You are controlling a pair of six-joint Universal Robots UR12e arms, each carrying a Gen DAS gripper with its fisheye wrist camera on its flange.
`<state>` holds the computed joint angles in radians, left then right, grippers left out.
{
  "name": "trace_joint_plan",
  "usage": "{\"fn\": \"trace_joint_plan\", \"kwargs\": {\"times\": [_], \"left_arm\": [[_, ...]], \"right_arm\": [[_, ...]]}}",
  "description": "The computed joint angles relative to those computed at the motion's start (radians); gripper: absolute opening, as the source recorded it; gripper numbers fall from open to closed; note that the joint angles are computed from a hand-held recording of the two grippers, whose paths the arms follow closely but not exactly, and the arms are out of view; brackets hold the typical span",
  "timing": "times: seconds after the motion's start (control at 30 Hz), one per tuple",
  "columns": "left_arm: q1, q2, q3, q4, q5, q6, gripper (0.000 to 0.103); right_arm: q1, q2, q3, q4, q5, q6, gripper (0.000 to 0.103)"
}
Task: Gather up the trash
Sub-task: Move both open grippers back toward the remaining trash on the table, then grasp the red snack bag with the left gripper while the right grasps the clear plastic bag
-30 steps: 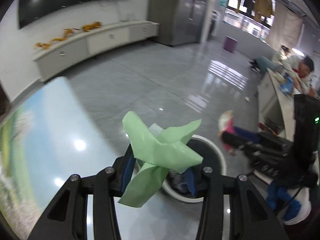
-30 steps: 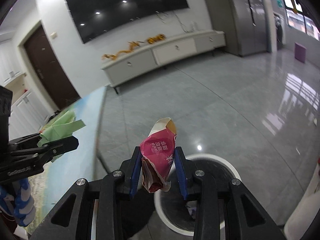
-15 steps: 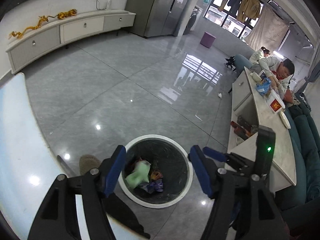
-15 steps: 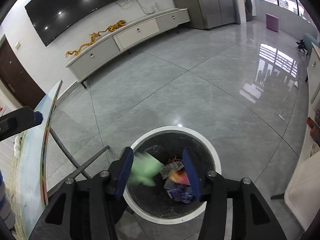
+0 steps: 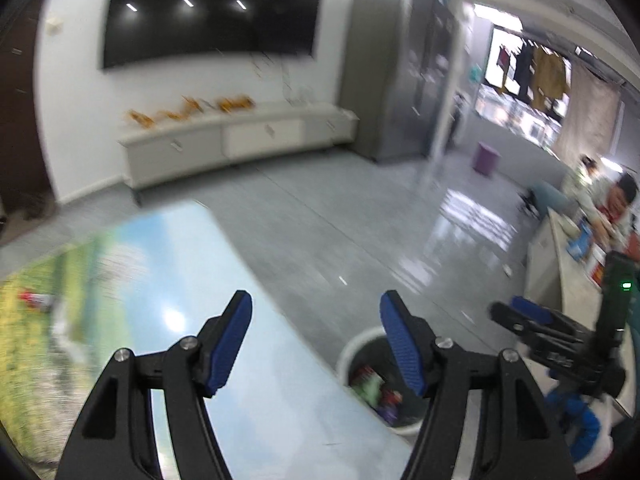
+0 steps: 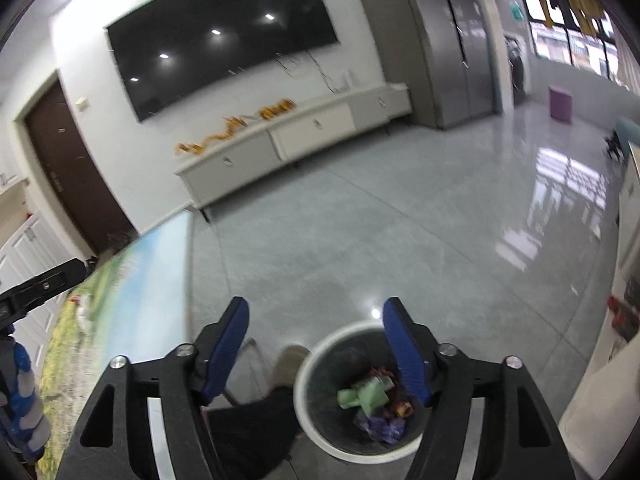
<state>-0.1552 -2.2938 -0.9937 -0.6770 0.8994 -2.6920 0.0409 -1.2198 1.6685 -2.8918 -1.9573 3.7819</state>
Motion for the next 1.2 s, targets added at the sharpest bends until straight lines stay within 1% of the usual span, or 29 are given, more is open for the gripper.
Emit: {"fn": "trace_joint_plan", "kwargs": {"times": [0.03,0.07,0.1,0.17,0.23,0.27,0.3,0.33,0.37,0.47,0.53,0.63,0.73,0.8,0.9,0.93,1.03,1.07,1.1,1.13,1.2], "left_arm": [[0.015,0.012,-0.026,0.08,0.002,-0.045,0.065],[0.025,0.02,-0.045,0.132,0.004,-0.074,0.065],[0.04,0.03,-0.068,0.202,0.006,-0.114,0.065],[0.064,0.046,-0.102,0.301,0.017,-0.17,0.065],[0.088,0.064,-0.136,0.387,0.032,-0.207,0.065],[0.103,0.075,-0.156,0.426,0.047,-0.22,0.065],[0.118,0.087,-0.174,0.456,0.058,-0.231,0.065],[0.127,0.092,-0.181,0.468,0.065,-0.237,0.065],[0.144,0.106,-0.201,0.489,0.085,-0.243,0.065],[0.177,0.135,-0.247,0.524,0.122,-0.256,0.065],[0.198,0.152,-0.272,0.541,0.146,-0.269,0.065],[0.234,0.179,-0.318,0.58,0.184,-0.32,0.065],[0.262,0.189,-0.339,0.604,0.212,-0.343,0.065],[0.274,0.195,-0.348,0.608,0.223,-0.338,0.065],[0.294,0.194,-0.343,0.588,0.217,-0.326,0.065],[0.298,0.189,-0.332,0.561,0.218,-0.325,0.065],[0.301,0.166,-0.287,0.482,0.205,-0.34,0.065],[0.3,0.149,-0.26,0.445,0.204,-0.348,0.065],[0.3,0.139,-0.247,0.426,0.202,-0.35,0.065],[0.296,0.118,-0.216,0.381,0.203,-0.352,0.065],[0.288,0.085,-0.165,0.321,0.211,-0.35,0.066]], "right_arm": [[0.009,0.002,-0.01,-0.014,-0.009,-0.02,0.075],[0.019,0.004,-0.023,-0.028,-0.018,-0.043,0.076],[0.024,0.007,-0.034,-0.038,-0.021,-0.061,0.078],[0.04,0.014,-0.059,-0.063,-0.03,-0.106,0.083],[0.058,0.027,-0.094,-0.077,-0.045,-0.151,0.086],[0.066,0.032,-0.107,-0.083,-0.05,-0.169,0.09],[0.076,0.039,-0.123,-0.093,-0.052,-0.189,0.093],[0.083,0.045,-0.134,-0.105,-0.05,-0.204,0.099],[0.091,0.052,-0.147,-0.118,-0.044,-0.224,0.101],[0.11,0.07,-0.178,-0.145,-0.038,-0.268,0.103],[0.121,0.084,-0.201,-0.165,-0.021,-0.299,0.103],[0.137,0.106,-0.235,-0.202,0.006,-0.352,0.103],[0.149,0.132,-0.269,-0.26,0.032,-0.412,0.103],[0.153,0.149,-0.293,-0.298,0.065,-0.442,0.103],[0.161,0.179,-0.337,-0.335,0.098,-0.487,0.103],[0.163,0.188,-0.353,-0.334,0.115,-0.501,0.103],[0.168,0.216,-0.411,-0.265,0.155,-0.538,0.103],[0.168,0.23,-0.438,-0.227,0.166,-0.551,0.103],[0.169,0.242,-0.461,-0.193,0.177,-0.556,0.103],[0.167,0.257,-0.488,-0.155,0.194,-0.559,0.103],[0.164,0.29,-0.539,-0.089,0.23,-0.563,0.103]]}}
